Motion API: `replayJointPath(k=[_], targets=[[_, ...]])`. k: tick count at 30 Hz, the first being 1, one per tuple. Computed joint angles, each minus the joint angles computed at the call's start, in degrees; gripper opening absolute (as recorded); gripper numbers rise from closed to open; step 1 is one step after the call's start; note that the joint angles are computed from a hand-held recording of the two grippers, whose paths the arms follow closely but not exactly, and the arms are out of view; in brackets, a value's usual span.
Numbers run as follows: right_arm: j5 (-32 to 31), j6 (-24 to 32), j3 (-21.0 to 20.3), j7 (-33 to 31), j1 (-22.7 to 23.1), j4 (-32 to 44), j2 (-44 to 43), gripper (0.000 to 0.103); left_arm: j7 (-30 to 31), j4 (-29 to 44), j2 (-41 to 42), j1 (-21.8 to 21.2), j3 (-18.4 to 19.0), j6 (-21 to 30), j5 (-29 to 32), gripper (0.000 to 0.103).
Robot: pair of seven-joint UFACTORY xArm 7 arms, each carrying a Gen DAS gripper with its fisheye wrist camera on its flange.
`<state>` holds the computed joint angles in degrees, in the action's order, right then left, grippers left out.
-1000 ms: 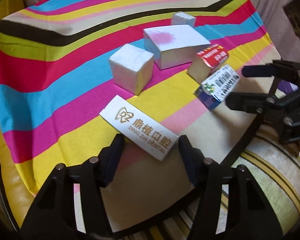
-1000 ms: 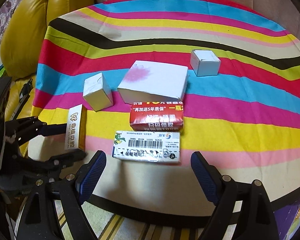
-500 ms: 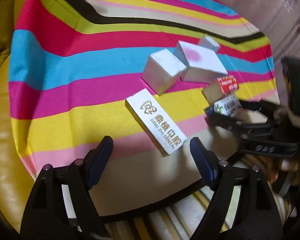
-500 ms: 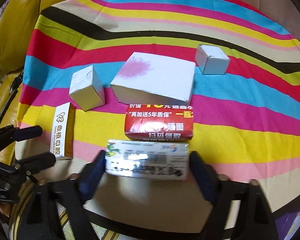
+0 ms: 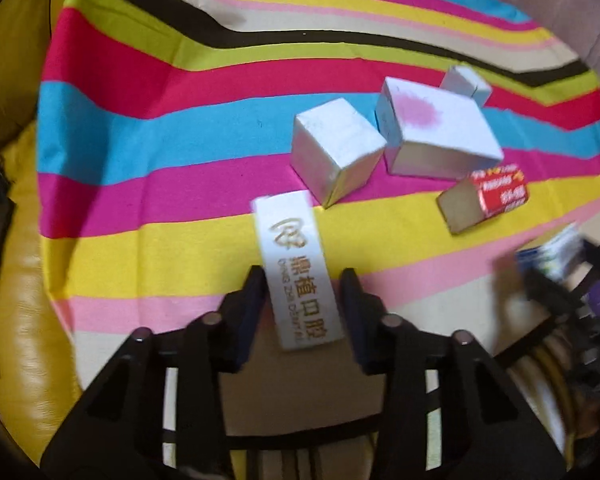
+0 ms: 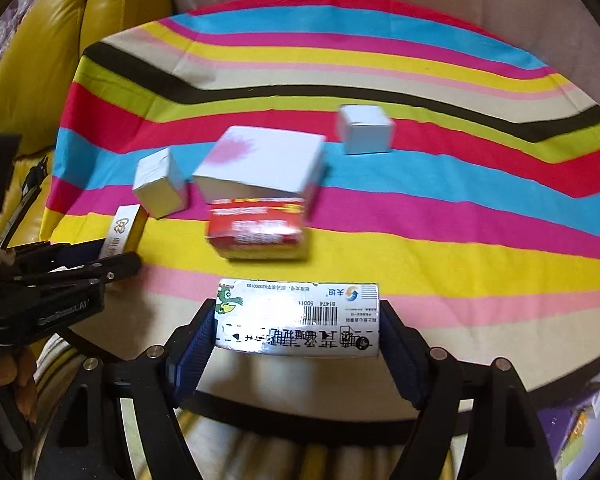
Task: Organize objects
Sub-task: 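Carry the dental box and barcode packet over the purple-rimmed box and release them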
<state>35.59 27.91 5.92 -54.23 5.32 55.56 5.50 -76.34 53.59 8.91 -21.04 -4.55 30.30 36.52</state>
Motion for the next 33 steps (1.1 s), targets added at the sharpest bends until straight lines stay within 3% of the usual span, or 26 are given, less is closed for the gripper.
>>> replayJointPath(k=[1,7,15,21,33], targets=[[0.41,-0.10,-0.33,-0.60,-0.47,-0.25,-0.38,0.077,-0.16,0.13,0.02,-0.30,-0.11,0.52,0.39,0.034],[2.84,1.81,-1.81,-3.22,-2.62,-0.37,-1.20,0.077,0.69,0.21,-0.15,-1.28,-1.34,0.76,-1.88,0.034],[5.50,2.64,-4.05,-6.53,-4.69,-1.39,-3.43,0.077,-3.34,1.04,-3.07,-3.80,-3.36,1.73,0.41,0.034],[6.59,3.34,-6.18,-8.31,-6.80,-1.42,-4.36,0.077,-2.32,6.29,-0.83,-5.87,-4.49,2.19,1.71,0.034],[7.37,6.08,-9.77,-9.88,-13.71,2.28,-2.54,0.077,9.24,26.67,14.25,-14.15,-2.35,2.32,-2.39,0.034]])
